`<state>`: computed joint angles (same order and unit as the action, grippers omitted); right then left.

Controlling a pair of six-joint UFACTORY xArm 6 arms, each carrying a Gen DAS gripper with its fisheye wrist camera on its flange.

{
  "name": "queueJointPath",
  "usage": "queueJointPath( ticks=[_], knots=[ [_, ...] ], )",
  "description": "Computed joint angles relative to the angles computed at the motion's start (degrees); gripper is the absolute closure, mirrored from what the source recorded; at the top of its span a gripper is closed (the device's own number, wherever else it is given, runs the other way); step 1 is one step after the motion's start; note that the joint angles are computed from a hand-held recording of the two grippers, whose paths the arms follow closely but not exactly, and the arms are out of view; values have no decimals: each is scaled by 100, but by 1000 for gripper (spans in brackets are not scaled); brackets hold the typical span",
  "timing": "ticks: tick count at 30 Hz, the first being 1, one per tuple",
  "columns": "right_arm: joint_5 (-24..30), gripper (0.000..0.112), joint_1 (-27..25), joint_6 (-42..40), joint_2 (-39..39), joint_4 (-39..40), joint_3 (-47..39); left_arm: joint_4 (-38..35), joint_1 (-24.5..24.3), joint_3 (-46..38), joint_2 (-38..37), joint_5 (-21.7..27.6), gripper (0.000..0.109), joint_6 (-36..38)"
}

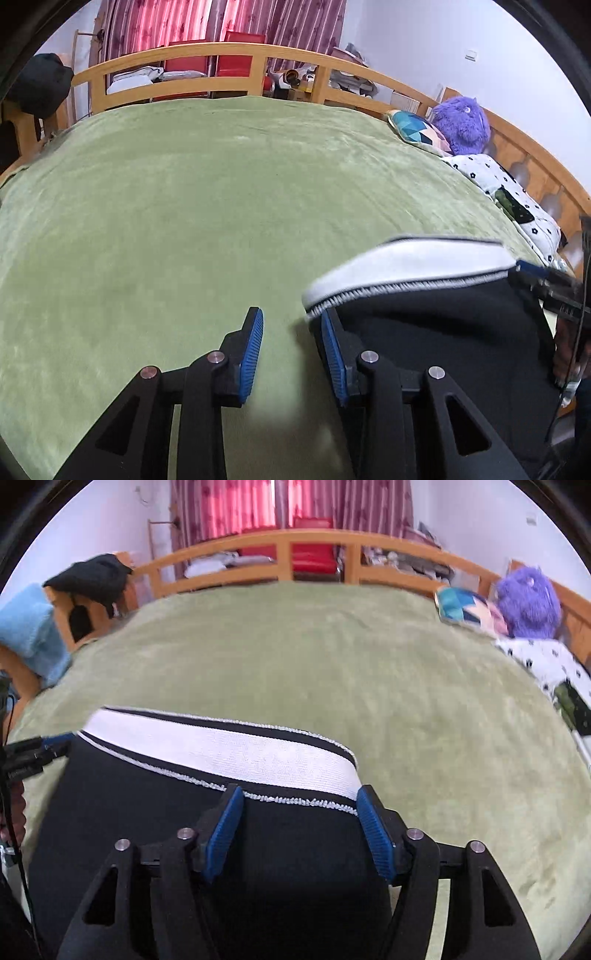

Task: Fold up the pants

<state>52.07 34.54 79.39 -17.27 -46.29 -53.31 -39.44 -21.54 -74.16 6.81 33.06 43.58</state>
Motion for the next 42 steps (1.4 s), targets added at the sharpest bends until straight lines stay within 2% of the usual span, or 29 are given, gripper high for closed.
queueJointPath(
  ticks=[1,5,8,11,13,15,18,22,24,28,30,31,32,33,35,38,40,41,42],
  knots=[
    [-64,46,-30,98,-21,-70,92,-79,-43,-45,89,-162,77,51],
    [-612,39,-337,293,-292,74,482,-263,-170,-405,444,-126,78,62],
    [-949,37,-513,296,-381,318,661,25,-268,-684,705,-191,78,-103],
    [-1002,37,-533,240,-411,416,654,-212,-64,-793,623,233,78,57],
    [-815,37,-419,217,-424,346,544,-363,96,-649,383,482,78,329],
    [-654,37,-298,233,-392,216,435,-578,297,-535,147,1043,78,547],
    [-420,37,-186,166,-255,182,241,-662,341,-481,64,1449,77,565],
    [-273,40,-149,200,-241,291,172,-596,47,-465,185,968,77,385],
    [-127,40,-74,280,-292,277,167,-296,-111,-668,403,831,77,-16],
    [44,41,60,364,-338,234,160,431,-478,-428,452,38,74,-270],
    [89,41,108,441,-343,180,146,724,-443,-442,395,-68,73,-656],
    [4,41,98,523,-376,150,185,1046,-361,-481,373,-181,73,-1124],
    [-108,41,85,588,-395,124,216,1127,-294,-512,369,-239,78,-1352],
    [-217,41,81,606,-391,96,227,969,-159,-632,351,-57,78,-1397],
    [-208,41,111,621,-314,-22,167,240,93,-901,328,664,78,-1034],
    [-151,40,79,564,-146,4,52,-23,77,-844,193,969,77,-707],
    [-204,40,27,527,-93,42,72,-305,-19,-901,245,1439,75,-449],
    [-193,41,7,438,-50,122,55,-280,-132,-838,262,1408,75,-473],
    [-91,41,-4,300,32,242,3,-44,-265,-655,202,1137,75,-555]
  ],
)
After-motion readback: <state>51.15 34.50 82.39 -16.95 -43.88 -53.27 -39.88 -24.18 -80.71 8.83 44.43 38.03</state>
